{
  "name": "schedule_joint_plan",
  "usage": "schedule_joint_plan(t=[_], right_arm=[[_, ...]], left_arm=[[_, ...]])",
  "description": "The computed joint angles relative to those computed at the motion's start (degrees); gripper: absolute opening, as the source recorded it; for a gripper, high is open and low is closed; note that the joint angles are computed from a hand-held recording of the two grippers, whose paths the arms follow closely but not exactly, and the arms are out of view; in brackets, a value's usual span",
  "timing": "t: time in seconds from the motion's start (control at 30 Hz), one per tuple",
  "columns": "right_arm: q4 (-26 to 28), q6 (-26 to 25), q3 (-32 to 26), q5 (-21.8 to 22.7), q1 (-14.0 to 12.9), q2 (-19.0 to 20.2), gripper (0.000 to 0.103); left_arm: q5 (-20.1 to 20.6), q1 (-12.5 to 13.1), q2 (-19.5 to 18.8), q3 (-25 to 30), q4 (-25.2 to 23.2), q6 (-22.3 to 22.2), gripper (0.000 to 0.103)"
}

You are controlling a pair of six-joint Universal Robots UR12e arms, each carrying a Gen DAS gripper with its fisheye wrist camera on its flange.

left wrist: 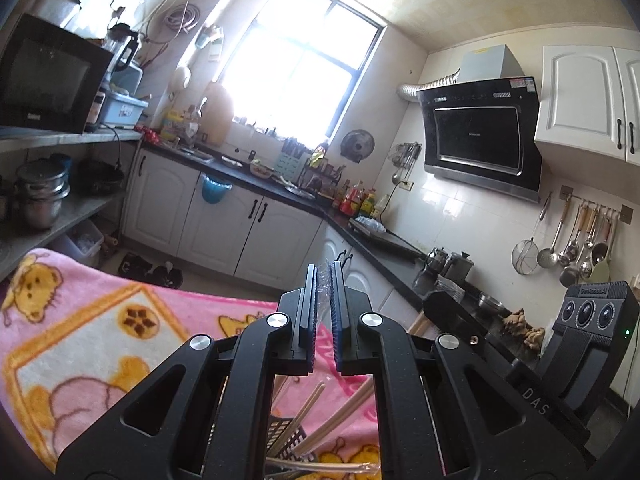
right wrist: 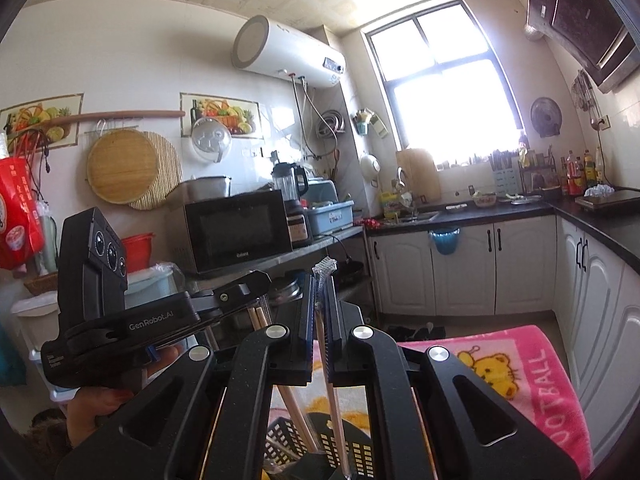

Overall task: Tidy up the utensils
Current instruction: 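Lower the left tool's chopsticks into the caddy while the right tool lowers its pair in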

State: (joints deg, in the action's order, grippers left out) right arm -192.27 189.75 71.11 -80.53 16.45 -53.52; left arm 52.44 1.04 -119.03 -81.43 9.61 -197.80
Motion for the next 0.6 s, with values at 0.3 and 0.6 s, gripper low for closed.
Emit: schedule_joint_plan(t=[0.3, 0.6], right_arm=[[1.7, -0.4, -0.8, -0.3, 0.2, 1.5, 0.005], [4.8, 0.1, -1.5, -0.4, 0.4, 2.7, 0.005]], left_arm=[[-1.4, 0.1, -1.0, -0.2, -1.6, 0.0, 0.004], [-1.6, 0.1, -1.6, -1.0, -2.9, 0.2, 0.004]])
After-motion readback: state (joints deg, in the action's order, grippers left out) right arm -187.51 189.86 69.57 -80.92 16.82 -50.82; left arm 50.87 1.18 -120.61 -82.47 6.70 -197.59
